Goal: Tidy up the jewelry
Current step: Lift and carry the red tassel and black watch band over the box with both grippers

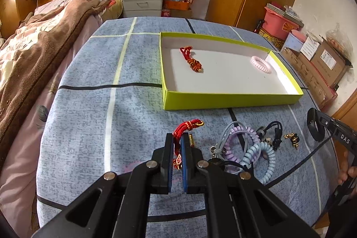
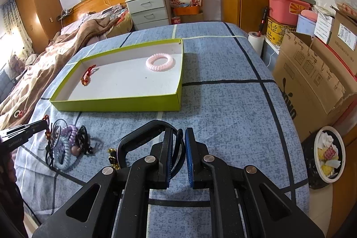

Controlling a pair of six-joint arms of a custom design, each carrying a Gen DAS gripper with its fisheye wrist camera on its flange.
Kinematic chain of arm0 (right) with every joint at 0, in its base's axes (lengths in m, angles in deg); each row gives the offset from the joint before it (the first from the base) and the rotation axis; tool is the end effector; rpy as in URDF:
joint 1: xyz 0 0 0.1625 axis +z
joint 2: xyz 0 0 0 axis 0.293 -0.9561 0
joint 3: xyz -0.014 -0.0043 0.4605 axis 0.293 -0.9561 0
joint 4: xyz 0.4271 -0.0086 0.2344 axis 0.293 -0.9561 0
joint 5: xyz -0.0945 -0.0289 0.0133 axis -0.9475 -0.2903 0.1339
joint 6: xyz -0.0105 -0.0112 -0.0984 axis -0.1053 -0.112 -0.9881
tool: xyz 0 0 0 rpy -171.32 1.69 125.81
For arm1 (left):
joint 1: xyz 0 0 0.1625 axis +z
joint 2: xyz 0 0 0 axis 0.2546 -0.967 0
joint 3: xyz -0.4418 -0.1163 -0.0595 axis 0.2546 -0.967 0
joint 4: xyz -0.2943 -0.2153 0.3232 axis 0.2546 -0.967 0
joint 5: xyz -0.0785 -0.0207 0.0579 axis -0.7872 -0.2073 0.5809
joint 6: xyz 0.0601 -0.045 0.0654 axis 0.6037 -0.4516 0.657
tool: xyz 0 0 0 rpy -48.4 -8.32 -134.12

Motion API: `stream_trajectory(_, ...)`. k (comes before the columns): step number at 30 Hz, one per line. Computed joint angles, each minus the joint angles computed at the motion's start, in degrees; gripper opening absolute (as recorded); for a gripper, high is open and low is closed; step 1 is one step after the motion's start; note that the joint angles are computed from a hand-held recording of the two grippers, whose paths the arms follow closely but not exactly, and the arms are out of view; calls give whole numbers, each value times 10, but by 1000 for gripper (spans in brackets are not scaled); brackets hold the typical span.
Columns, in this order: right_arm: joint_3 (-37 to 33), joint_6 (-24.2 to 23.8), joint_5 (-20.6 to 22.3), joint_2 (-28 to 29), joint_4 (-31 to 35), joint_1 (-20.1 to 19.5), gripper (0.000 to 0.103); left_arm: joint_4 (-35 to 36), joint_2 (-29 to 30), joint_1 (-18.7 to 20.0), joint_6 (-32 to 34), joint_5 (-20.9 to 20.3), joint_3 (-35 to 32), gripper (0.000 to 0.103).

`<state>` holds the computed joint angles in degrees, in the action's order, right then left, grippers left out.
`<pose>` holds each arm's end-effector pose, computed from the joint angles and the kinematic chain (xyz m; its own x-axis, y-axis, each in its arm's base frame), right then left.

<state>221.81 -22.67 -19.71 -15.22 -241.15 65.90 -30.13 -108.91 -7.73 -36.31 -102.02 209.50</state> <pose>0.0706 -0.3006 0.2154 -0.7653 -0.2594 0.5891 -0.5451 0.7479 -0.3788 -0.1768 -0.2229 0.1029 -0.7973 -0.0586 -0.6008 0.3302 0.7908 -0.5153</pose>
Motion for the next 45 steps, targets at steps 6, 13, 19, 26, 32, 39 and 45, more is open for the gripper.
stream_trajectory(6, -4, 9, 3, -6, 8, 11, 11, 11, -15, -6, 0, 10, -6, 6)
stream_trajectory(13, -13, 17, 6, -5, 13, 31, 11, 2, -29, 1, 20, 27, -12, 6)
stream_trajectory(19, -33, 32, 8, 14, 19, 57, 11, -25, -4, 18, 65, 54, -33, 6)
stream_trajectory(26, -70, 48, 0, 73, 18, 91, 11, -170, 72, 75, 188, 69, -57, 6)
stream_trajectory(32, -106, 56, -21, 135, 14, 103, 11, -305, 144, 130, 303, 61, -84, 6)
stream_trajectory(39, -130, 56, -38, 182, 11, 94, 11, -397, 213, 182, 386, 42, -113, 7)
stream_trajectory(45, -146, 51, -50, 212, 8, 84, 11, -445, 256, 224, 430, 24, -134, 6)
